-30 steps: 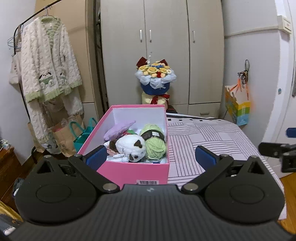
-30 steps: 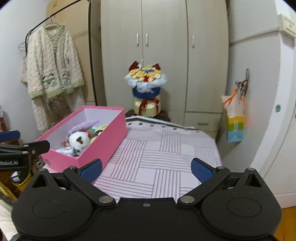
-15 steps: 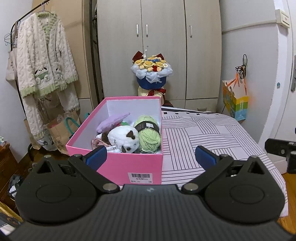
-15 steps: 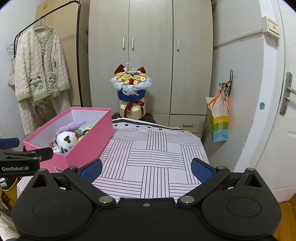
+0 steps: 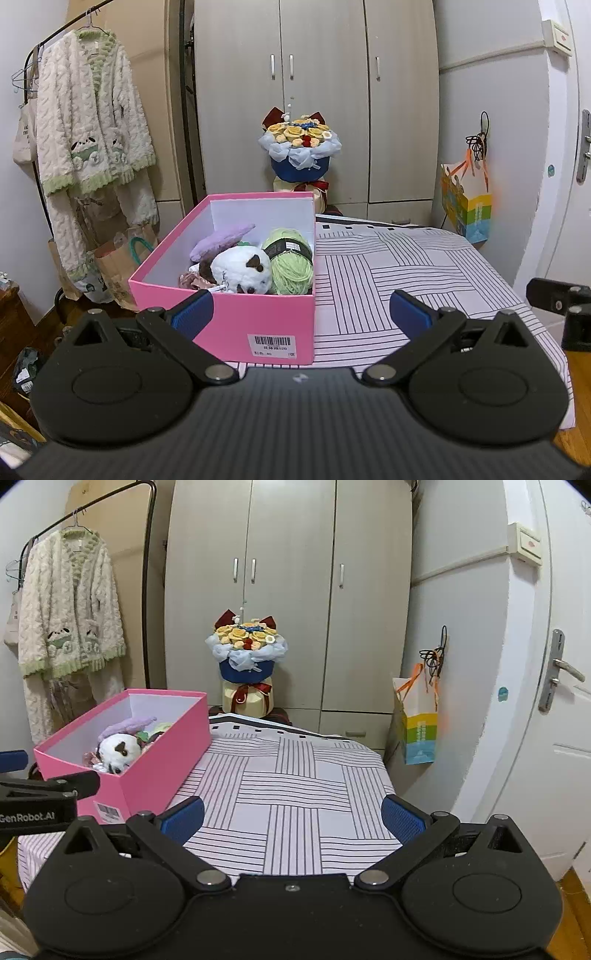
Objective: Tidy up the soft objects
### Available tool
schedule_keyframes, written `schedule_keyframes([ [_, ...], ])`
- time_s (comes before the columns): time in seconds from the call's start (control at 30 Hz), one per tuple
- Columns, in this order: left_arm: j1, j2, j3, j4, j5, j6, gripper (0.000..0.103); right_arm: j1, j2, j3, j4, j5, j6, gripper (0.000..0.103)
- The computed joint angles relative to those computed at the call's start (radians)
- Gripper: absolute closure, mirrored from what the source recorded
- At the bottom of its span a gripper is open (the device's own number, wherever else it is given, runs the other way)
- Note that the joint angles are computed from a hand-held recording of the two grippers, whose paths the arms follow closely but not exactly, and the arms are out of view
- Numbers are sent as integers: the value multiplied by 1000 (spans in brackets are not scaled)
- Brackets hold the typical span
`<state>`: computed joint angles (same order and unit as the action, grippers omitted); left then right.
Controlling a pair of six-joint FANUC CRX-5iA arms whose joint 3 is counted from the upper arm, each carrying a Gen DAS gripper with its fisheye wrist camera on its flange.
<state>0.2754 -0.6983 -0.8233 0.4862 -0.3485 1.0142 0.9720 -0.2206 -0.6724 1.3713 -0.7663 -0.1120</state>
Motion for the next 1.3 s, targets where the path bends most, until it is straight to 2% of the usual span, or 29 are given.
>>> schedule_keyframes([
  [0.33, 1, -16, -30, 34, 34, -30, 0, 6, -9, -18, 38, -7, -38, 0],
  [0.6, -1, -37, -40, 34, 34, -42, 0, 2, -16, -32, 59, -2, -80, 0],
  [0.83, 4, -38, -31, -4, 17, -3, 0, -13, -20, -43, 81, 24, -105, 0],
  [1.3, 14, -35, -44, 22, 26, -37, 0, -4, -18, -58, 124, 0, -156, 0],
])
